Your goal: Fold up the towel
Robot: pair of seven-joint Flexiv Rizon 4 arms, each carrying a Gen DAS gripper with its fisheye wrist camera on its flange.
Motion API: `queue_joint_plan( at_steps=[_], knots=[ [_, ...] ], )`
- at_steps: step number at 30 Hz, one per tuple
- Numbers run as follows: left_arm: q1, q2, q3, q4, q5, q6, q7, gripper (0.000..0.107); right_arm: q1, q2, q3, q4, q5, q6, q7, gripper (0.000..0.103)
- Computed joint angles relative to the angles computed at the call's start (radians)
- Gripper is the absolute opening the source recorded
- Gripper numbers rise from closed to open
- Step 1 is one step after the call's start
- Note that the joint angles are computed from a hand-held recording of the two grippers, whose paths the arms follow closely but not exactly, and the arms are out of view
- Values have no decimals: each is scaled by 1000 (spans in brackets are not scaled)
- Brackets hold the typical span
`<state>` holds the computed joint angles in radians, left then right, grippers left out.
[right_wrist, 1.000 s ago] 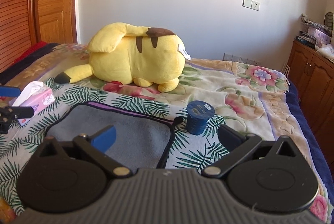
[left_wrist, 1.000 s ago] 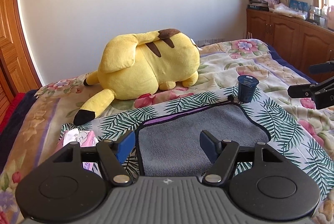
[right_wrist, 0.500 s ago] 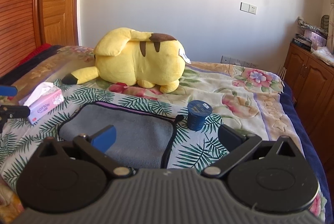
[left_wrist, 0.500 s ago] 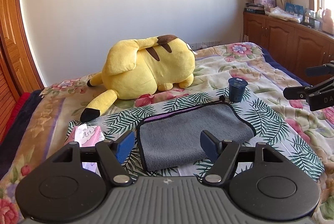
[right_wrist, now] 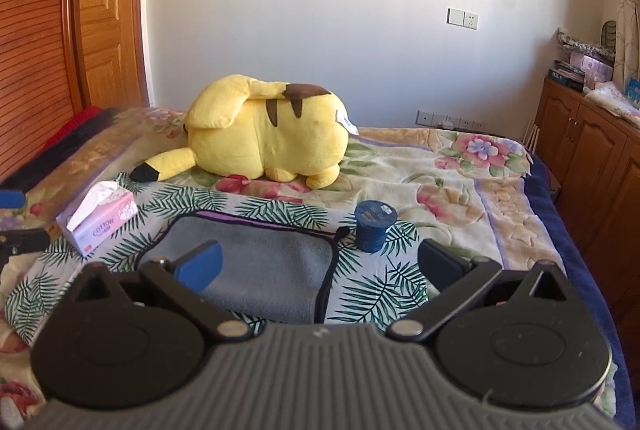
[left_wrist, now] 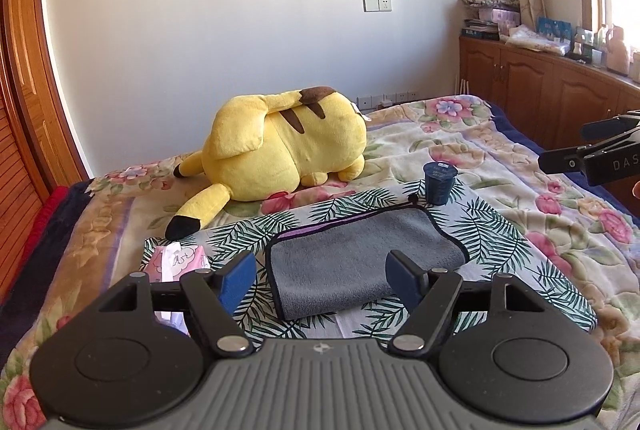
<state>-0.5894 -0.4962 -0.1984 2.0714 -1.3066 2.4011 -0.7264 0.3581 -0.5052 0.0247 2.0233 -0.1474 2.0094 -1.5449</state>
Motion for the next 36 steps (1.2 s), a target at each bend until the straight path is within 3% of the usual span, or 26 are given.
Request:
queue_joint_plan(
  at_steps=[8,17,22,25,36],
  knots=[
    [-31,35,-15,57,-13,30,-58,56,53,50,-38,55,65,19,-46,103],
    [-82,69,-38,97,-44,79,-84,65,7,90,17,116,68,48,-40,103],
    [-106,77,-50,106,-61,122,-103,74,-3,112,27,151,70,73,-41,103],
    [-121,72,-56,109,-68,162,-132,85,-1,126,25,174,79,82,-49,103],
    [-170,71,-81,156,-85,225,-228,87,-20,147,63,270,101,158,-34,103]
  ],
)
